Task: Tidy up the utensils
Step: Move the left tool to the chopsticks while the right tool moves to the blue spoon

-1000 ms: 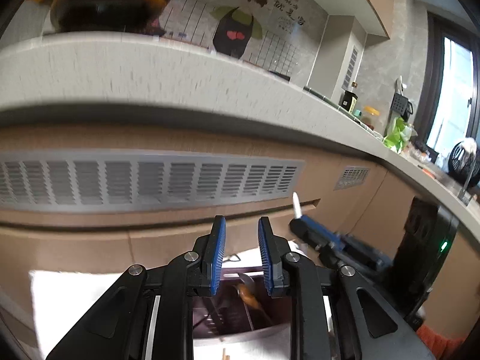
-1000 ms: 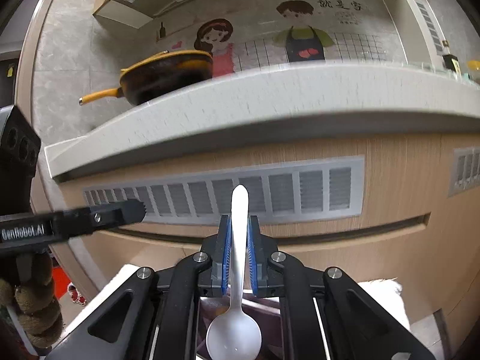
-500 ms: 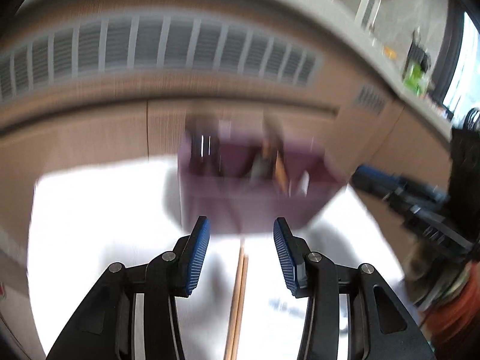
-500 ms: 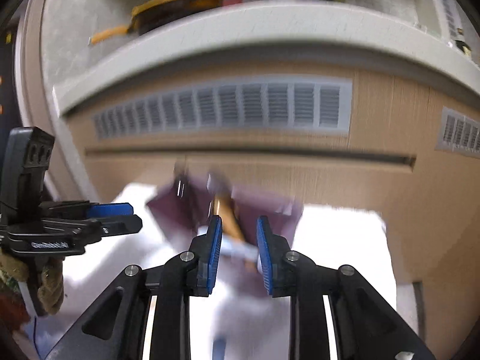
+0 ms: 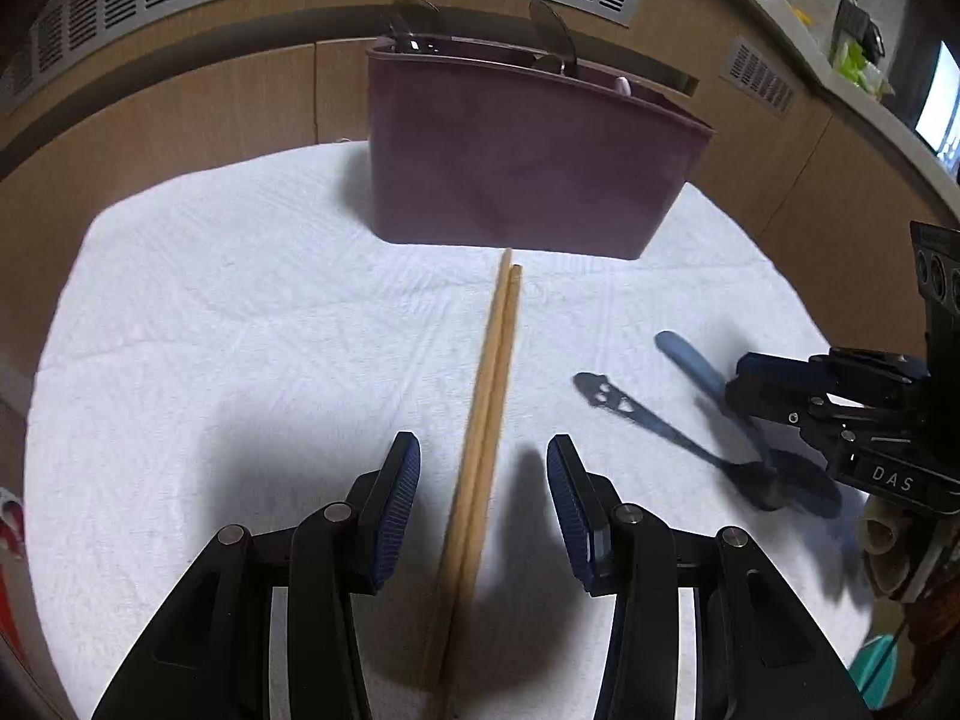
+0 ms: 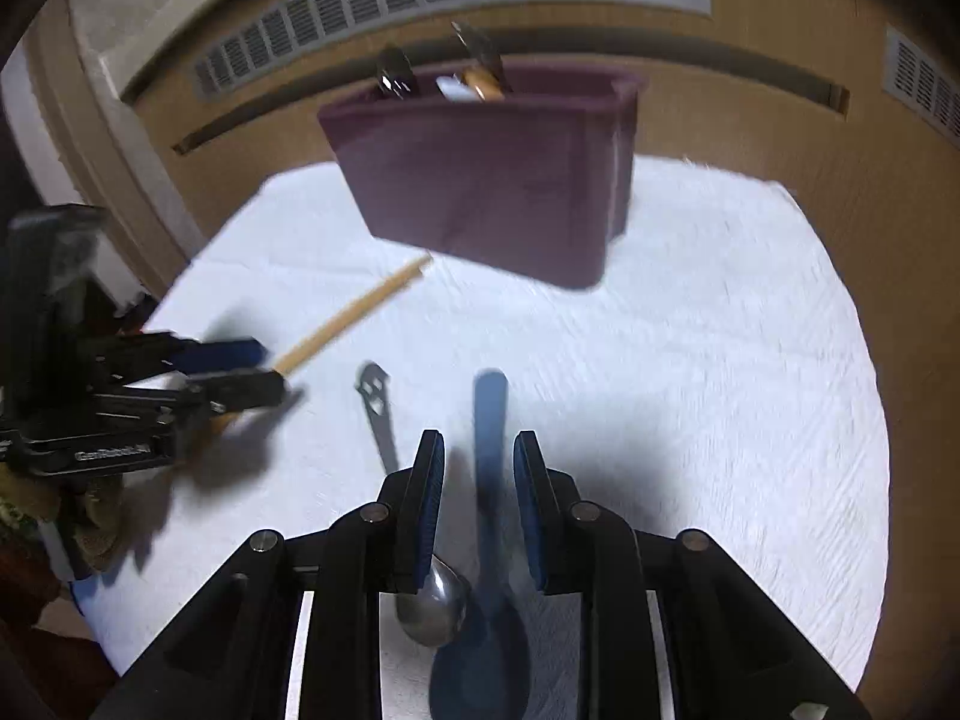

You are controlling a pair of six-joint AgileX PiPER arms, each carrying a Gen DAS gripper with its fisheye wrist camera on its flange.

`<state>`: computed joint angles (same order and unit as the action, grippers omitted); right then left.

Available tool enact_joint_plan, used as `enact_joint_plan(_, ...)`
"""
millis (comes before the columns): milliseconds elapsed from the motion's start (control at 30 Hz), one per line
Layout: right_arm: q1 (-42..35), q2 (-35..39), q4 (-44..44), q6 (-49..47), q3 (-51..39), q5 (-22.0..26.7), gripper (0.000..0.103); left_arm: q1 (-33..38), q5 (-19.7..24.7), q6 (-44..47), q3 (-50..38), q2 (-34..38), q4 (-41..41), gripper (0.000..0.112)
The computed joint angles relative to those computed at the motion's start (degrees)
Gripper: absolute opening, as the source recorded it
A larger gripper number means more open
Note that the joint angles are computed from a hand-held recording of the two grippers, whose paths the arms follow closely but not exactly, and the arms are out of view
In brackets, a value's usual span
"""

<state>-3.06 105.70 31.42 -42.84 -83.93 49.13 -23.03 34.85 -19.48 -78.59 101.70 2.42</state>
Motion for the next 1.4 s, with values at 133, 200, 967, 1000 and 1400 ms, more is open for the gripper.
enact_joint_plan(133,2.53,0.04,-4.43,3.10,1.77,-4.80,0.020,-0.76,0.87,-3.76,-0.18,-0.14,1.91,0.045)
enact_joint_plan(200,3.54,-0.96,-8.41,5.38,3.34,-8.05,0.010,-0.70,1.62,-3.54,-1.34,0.31,1.53,0.045)
enact_joint_plan(967,-3.44,-4.43,4.94,-5.85,10.36,-8.14,0.020,2.30,9.05,6.04,-9.12,4.49,2.34,0.046)
enact_joint_plan(1000,-3.48,-4.40,5.06,-5.92,10.34,-8.07,0.020,2.31,9.67,6.76,-9.77,4.79,2.29,0.046)
enact_joint_plan(1400,-2.68,-4.60,3.97,-5.17,10.39,-8.71,0.023,1.95,15.97,6.94,-20.75,12.14,7.25,0.055)
